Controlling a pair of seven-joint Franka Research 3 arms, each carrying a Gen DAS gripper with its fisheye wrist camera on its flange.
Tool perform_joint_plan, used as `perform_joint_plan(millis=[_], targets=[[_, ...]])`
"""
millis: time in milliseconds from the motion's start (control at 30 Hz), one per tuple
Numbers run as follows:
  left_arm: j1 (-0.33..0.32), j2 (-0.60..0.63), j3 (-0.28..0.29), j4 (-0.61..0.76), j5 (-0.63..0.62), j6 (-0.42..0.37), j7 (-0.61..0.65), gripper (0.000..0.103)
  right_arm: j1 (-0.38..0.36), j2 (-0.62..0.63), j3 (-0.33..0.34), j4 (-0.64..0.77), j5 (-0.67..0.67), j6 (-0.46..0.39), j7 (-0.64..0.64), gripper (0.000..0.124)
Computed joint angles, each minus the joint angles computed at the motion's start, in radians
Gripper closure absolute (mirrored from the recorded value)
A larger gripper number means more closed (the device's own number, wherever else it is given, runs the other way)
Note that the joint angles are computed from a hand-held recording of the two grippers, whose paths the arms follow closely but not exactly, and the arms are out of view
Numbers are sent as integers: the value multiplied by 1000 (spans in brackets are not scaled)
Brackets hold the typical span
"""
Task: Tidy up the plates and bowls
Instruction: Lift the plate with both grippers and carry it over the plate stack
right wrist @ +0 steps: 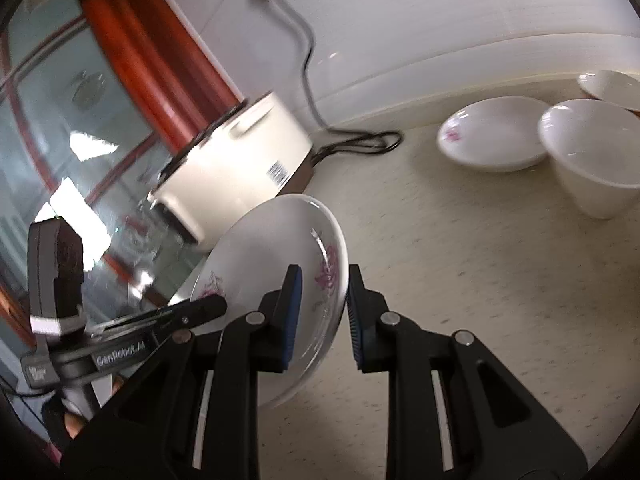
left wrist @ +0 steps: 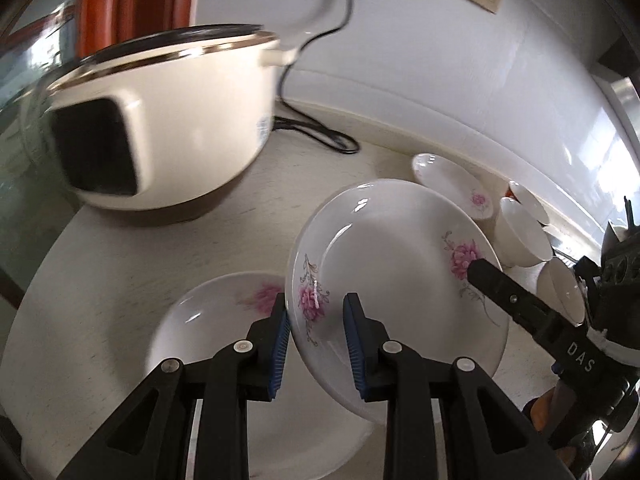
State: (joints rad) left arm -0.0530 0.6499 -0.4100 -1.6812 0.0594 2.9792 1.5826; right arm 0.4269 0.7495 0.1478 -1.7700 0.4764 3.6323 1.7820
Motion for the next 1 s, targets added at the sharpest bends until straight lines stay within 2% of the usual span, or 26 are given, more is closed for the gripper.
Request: perform_joint_plan(millis=[200,333,467,533,633,833,1000], targets=[[61,10,-22,-19,-34,-11,14,75,28,29,-14,57,-22,-59,-44,98],[94,2,-33,-56,-45,12,27,75,39,38,-18,78,-33,-102,-66,98],[109,-5,-27,-85,-38,29,26,75,108,50,-85,120,1,-171,-107,98],[119,-15,-27,-105,-35,33,24,75,104,53,-76,123,-7,-164,-117,98],[158,-15,-60,-116,-41,33,48,75,130,57,-105,140,14,-194,-129,98],[168,-39,-59,-154,-32,59,49,75,170,56,-148,147,34,-220,-141,96],[158,-67,-38,-196,-9,98,34,75,257,62,-249,161,63,-264,-142,94]])
